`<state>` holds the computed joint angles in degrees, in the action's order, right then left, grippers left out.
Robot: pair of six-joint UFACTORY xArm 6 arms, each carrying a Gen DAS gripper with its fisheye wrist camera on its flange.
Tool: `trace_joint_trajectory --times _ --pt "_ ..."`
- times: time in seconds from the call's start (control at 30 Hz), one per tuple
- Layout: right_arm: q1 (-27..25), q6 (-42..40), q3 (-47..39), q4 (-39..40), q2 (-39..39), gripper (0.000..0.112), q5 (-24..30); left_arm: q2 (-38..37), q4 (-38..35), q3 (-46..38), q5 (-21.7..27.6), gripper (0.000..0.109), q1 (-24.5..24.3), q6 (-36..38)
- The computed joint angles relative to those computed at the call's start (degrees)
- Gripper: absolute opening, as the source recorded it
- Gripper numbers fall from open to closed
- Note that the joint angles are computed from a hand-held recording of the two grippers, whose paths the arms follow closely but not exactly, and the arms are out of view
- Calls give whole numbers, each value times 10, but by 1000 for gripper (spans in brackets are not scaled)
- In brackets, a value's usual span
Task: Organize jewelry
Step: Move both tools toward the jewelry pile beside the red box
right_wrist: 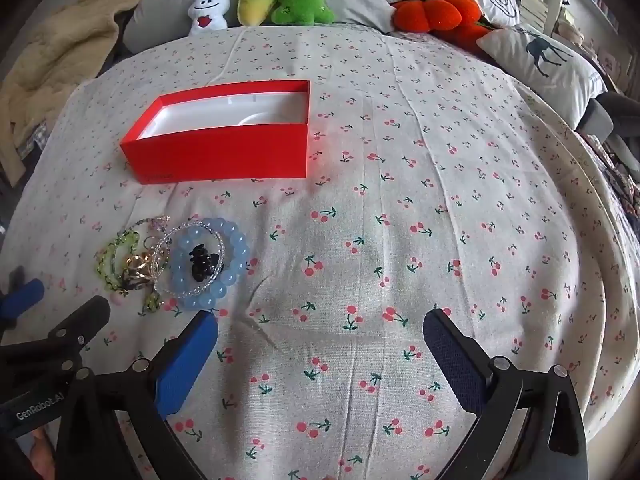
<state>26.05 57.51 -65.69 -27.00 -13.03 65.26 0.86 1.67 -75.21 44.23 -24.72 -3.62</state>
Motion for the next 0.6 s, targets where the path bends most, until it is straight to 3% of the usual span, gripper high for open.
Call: trace_joint_trajectory --times 0.6 --pt "0 2 3 -3 -3 103 1 1 4 1 -1 103 0 -2"
